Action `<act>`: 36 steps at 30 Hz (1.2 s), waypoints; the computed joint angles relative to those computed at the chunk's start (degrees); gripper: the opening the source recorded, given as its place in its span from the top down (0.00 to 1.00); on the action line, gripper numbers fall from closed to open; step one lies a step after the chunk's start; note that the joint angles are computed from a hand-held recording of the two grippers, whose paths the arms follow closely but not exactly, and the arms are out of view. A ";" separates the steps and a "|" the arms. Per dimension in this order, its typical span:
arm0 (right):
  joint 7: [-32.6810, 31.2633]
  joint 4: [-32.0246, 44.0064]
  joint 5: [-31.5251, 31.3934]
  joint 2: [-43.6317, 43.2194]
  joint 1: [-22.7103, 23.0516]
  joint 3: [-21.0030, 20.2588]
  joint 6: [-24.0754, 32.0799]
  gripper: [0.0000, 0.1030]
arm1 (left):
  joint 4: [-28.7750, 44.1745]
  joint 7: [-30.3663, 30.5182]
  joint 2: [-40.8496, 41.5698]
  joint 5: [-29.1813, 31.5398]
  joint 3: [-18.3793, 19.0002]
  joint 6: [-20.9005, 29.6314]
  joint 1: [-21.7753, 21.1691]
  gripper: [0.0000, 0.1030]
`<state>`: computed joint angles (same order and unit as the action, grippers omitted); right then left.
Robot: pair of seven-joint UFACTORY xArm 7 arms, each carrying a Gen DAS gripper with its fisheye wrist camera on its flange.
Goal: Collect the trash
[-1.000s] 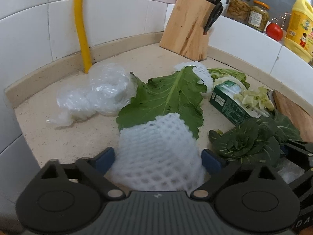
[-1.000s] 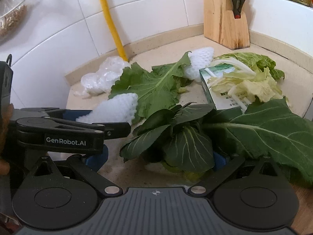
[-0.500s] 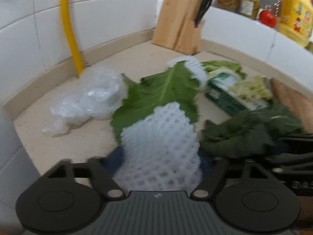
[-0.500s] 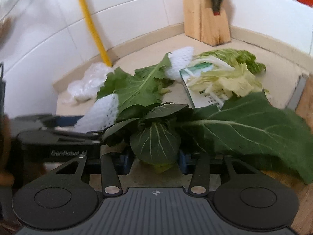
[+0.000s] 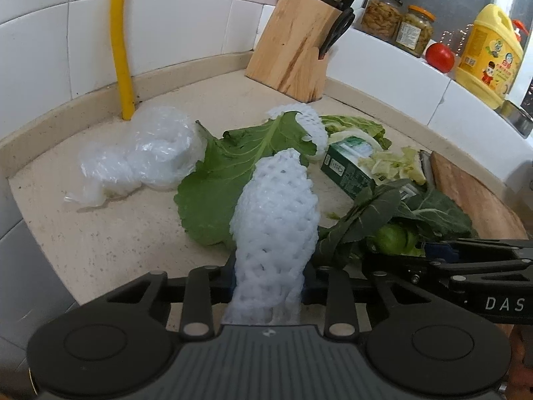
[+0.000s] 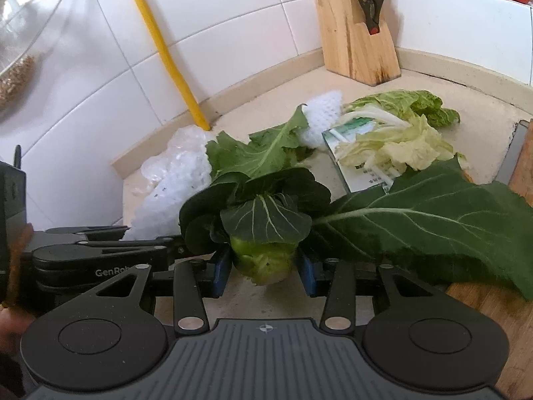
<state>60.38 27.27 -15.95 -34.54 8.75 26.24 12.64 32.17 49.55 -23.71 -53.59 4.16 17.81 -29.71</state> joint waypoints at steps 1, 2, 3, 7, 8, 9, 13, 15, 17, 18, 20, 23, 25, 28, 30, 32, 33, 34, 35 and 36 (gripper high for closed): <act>0.03 0.15 -0.17 -0.23 -0.11 0.24 0.49 0.52 | -0.17 0.14 -0.24 -0.04 0.09 0.08 0.04 0.75; 0.11 0.26 -0.22 -0.40 -0.08 0.36 0.99 0.52 | -0.38 0.39 -0.60 -0.26 0.33 0.35 -0.03 0.75; 0.21 0.27 -0.23 -0.57 -0.02 0.33 1.18 0.52 | -0.43 0.73 -0.81 -0.57 0.61 0.60 -0.14 0.76; 0.49 0.32 -0.44 -1.10 -0.02 0.39 0.73 0.55 | -0.82 1.90 -1.92 -1.48 0.94 0.66 -0.23 0.76; 0.65 0.41 -0.46 -1.16 -0.10 0.59 0.72 0.57 | -0.80 2.17 -2.04 -1.81 1.19 0.81 -0.34 0.76; 0.56 0.55 -0.49 -1.11 -0.02 0.61 0.83 0.57 | -0.71 2.41 -2.07 -1.96 1.39 1.17 -0.37 0.76; -0.13 0.83 0.52 0.38 1.56 -0.44 1.74 0.55 | -1.18 2.01 -1.97 -1.20 1.03 1.66 0.49 0.76; 0.45 0.24 0.29 0.83 0.97 -0.22 -0.04 0.52 | -1.30 1.19 -1.81 -0.73 0.91 2.34 1.10 0.76; 1.67 0.42 -0.35 1.49 -0.82 0.96 -1.10 0.46 | -1.42 1.00 -1.85 -0.53 0.89 2.81 1.47 0.76; 1.41 0.71 -0.69 2.15 -1.13 0.94 -1.40 0.39 | -1.56 1.02 -1.99 -0.52 0.81 2.72 1.59 0.76; 2.13 1.09 -1.76 2.23 -2.67 2.23 -1.40 0.24 | -1.60 1.01 -2.23 -0.15 0.95 3.23 1.90 0.76; 0.20 2.26 -3.12 2.89 -2.39 1.59 -0.25 0.19 | -1.60 0.88 -2.31 -0.07 1.15 3.55 2.27 0.76; -2.59 3.54 -3.96 4.30 -1.46 0.43 1.37 0.18 | -1.54 1.13 -2.32 -0.56 1.42 3.86 2.26 0.76; -5.37 5.03 -4.81 6.80 -0.35 -1.00 1.66 0.23 | -1.50 1.48 -2.23 -1.17 1.33 3.98 2.29 0.76; -7.20 6.27 -5.35 8.57 0.23 -1.65 2.40 0.28 | -1.49 1.37 -2.14 -1.29 1.08 4.14 2.47 0.77; -9.19 6.94 -4.30 10.43 2.20 -3.67 1.91 0.37 | -1.74 0.32 -2.08 -0.81 0.37 3.58 3.04 0.78; -9.24 7.28 -3.82 11.03 2.53 -3.97 2.11 0.37 | -1.79 -0.24 -2.03 -0.55 0.30 3.56 3.27 0.78; -9.41 7.46 -2.91 11.69 3.24 -4.66 2.12 0.38 | -1.75 0.12 -2.02 -1.01 0.75 3.60 3.02 0.77; -9.78 7.49 -1.26 12.39 4.45 -5.90 1.94 0.40 | -1.74 0.31 -2.22 -1.40 1.21 4.16 2.91 0.77; -8.43 7.50 -1.96 12.15 3.45 -4.94 1.90 0.42 | -1.86 0.55 -2.54 -1.83 1.42 4.45 2.83 0.77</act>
